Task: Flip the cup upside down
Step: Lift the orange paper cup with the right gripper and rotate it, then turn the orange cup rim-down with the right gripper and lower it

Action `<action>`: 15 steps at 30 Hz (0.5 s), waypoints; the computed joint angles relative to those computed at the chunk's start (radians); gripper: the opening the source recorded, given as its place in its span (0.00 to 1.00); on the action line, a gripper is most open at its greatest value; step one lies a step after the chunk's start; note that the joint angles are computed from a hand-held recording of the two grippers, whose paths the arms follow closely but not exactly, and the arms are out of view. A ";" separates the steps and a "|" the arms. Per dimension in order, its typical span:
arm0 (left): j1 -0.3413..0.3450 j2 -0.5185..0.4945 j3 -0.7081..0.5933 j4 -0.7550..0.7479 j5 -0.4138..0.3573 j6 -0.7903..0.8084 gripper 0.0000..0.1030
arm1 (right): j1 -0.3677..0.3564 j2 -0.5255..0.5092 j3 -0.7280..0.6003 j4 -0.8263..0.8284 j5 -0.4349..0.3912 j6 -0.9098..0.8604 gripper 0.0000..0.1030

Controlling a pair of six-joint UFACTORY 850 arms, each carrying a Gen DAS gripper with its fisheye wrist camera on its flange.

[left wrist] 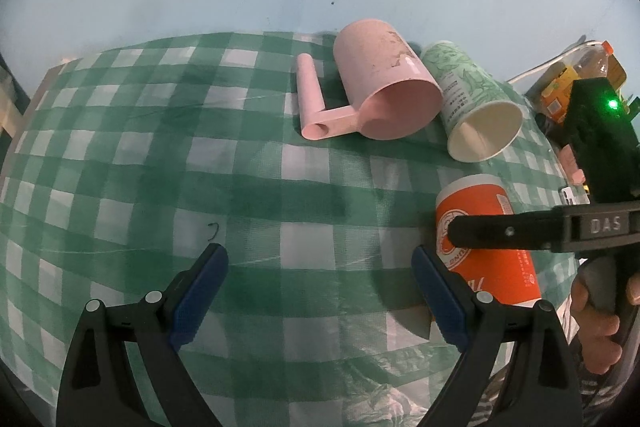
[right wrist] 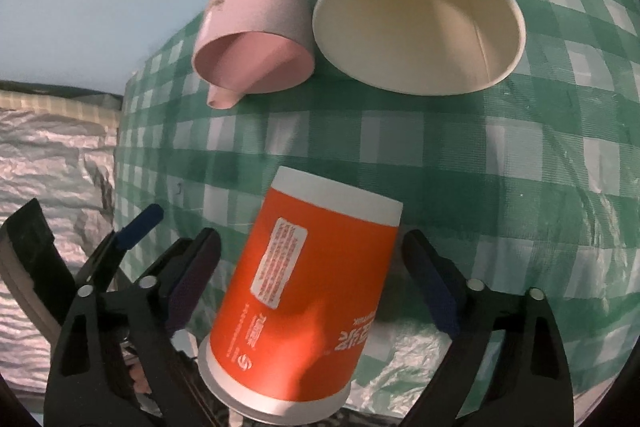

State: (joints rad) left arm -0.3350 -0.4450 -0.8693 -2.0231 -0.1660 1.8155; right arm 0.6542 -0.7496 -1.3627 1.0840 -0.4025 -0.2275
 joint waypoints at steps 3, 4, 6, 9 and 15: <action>-0.001 -0.001 0.000 -0.018 0.001 0.014 0.91 | -0.004 -0.011 -0.010 -0.002 -0.026 0.003 0.78; 0.000 -0.001 0.000 -0.021 -0.001 0.014 0.91 | -0.004 -0.010 -0.009 0.005 -0.024 -0.002 0.76; 0.003 -0.001 0.002 -0.027 -0.009 0.015 0.91 | -0.006 -0.010 -0.008 0.029 -0.034 -0.023 0.70; 0.004 0.003 0.008 -0.066 -0.019 0.049 0.91 | -0.001 -0.002 -0.002 0.039 -0.018 -0.047 0.67; 0.002 0.028 0.034 -0.246 -0.028 0.219 0.91 | 0.022 0.037 0.031 0.048 0.055 -0.096 0.67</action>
